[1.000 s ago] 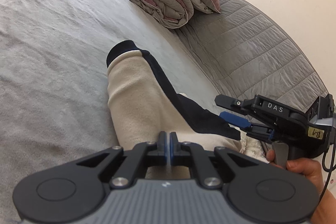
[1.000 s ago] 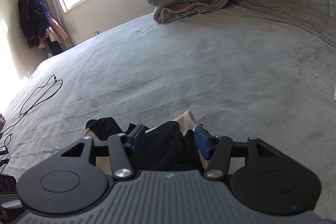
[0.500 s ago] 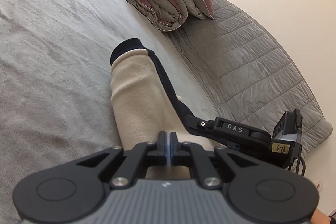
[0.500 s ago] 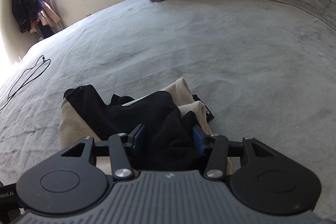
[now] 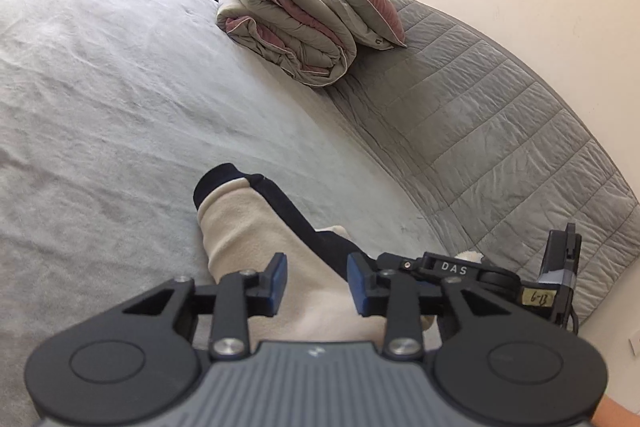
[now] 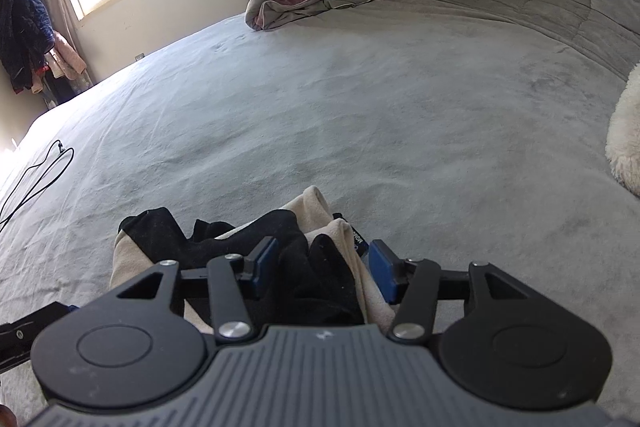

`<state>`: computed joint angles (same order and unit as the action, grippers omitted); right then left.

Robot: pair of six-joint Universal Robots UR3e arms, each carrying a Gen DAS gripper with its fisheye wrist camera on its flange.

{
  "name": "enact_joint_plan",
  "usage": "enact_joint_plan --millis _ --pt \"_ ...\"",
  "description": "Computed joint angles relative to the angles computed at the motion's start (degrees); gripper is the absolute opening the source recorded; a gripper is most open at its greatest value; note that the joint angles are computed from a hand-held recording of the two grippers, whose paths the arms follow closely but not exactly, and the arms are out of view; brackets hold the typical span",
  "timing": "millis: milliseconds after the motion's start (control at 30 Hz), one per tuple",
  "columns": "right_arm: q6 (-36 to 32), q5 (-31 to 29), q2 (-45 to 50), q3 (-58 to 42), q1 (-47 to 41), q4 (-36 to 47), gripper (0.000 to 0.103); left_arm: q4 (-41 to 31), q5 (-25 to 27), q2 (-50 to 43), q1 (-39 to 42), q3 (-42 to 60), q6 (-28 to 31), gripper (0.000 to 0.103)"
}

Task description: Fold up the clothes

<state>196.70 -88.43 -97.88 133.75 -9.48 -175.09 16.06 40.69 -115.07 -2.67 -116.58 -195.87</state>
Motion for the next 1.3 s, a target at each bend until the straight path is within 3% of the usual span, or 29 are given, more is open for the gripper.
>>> enact_joint_plan --millis 233,567,833,1300 --pt "4.1 -3.8 0.4 -0.3 1.7 1.1 0.055 -9.2 7.1 -0.4 -2.7 1.4 5.2 0.035" --pt "6.5 -6.1 4.4 0.4 3.3 -2.6 0.058 -3.4 0.3 -4.1 1.4 -2.3 6.0 0.042" --pt "5.4 -0.9 5.8 5.0 -1.3 -9.9 0.065 4.2 -7.6 -11.9 4.5 -1.7 4.8 0.049" --pt "2.2 6.5 7.1 8.9 -6.8 -16.3 0.067 6.7 -9.9 -14.1 5.1 -1.0 5.3 0.049"
